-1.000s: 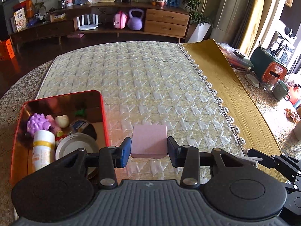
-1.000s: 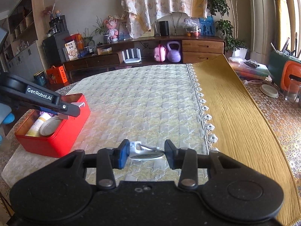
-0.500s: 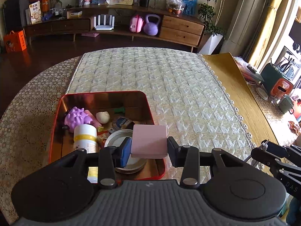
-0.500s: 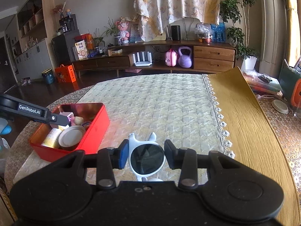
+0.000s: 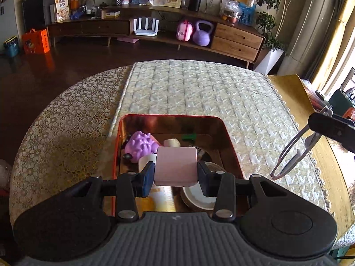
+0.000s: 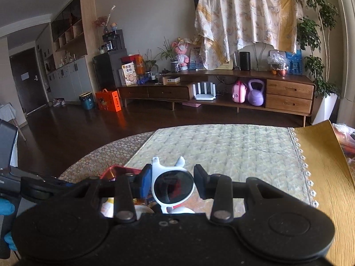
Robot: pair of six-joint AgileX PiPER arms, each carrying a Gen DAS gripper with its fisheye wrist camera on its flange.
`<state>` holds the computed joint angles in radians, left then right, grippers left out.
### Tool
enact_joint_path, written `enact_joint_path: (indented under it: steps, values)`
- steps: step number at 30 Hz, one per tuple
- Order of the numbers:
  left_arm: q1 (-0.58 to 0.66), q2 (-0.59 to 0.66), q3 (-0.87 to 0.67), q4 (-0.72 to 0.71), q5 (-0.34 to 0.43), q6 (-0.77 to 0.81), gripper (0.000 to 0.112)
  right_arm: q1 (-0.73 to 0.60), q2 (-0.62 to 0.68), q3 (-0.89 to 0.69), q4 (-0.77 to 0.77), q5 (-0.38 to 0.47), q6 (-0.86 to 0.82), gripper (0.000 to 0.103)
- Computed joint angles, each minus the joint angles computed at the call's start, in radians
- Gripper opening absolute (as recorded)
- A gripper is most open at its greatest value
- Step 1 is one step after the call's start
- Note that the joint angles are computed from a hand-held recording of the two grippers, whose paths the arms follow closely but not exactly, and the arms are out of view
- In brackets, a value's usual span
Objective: Organize rigid objects
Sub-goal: 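Carry the pink sponge with the left tool while the right tool carries the sunglasses to the tin, then open the left tool to drop the sponge while the right tool drops the sunglasses into the tin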
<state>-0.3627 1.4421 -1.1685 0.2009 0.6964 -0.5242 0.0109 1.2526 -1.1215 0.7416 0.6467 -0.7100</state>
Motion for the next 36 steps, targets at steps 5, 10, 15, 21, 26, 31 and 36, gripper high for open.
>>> enact_joint_path:
  steps: [5,10,15,21,26,31,36]
  values:
    - [0.080,0.023,0.000,-0.023,-0.014,0.048,0.040,0.103,0.088,-0.065,-0.035,-0.063,0.045,0.040]
    - [0.136,0.056,0.003,-0.029,-0.030,0.090,0.040,0.169,0.175,-0.111,-0.069,-0.111,0.089,0.040]
    - [0.150,0.111,-0.008,-0.028,-0.062,0.108,0.040,0.202,0.235,-0.121,-0.071,-0.159,0.090,0.040]
    - [0.136,0.159,-0.036,-0.009,-0.097,0.101,0.040,0.216,0.289,-0.108,0.019,-0.225,0.021,0.040]
    - [0.130,0.208,-0.066,-0.010,-0.105,0.117,0.040,0.210,0.296,-0.061,0.139,-0.256,-0.096,0.040]
    - [0.136,0.208,-0.030,-0.030,-0.155,0.131,0.040,0.185,0.246,0.001,0.236,-0.230,-0.202,0.040]
    - [0.125,0.195,-0.007,-0.001,-0.171,0.110,0.040,0.154,0.174,0.092,0.271,-0.184,-0.254,0.040]
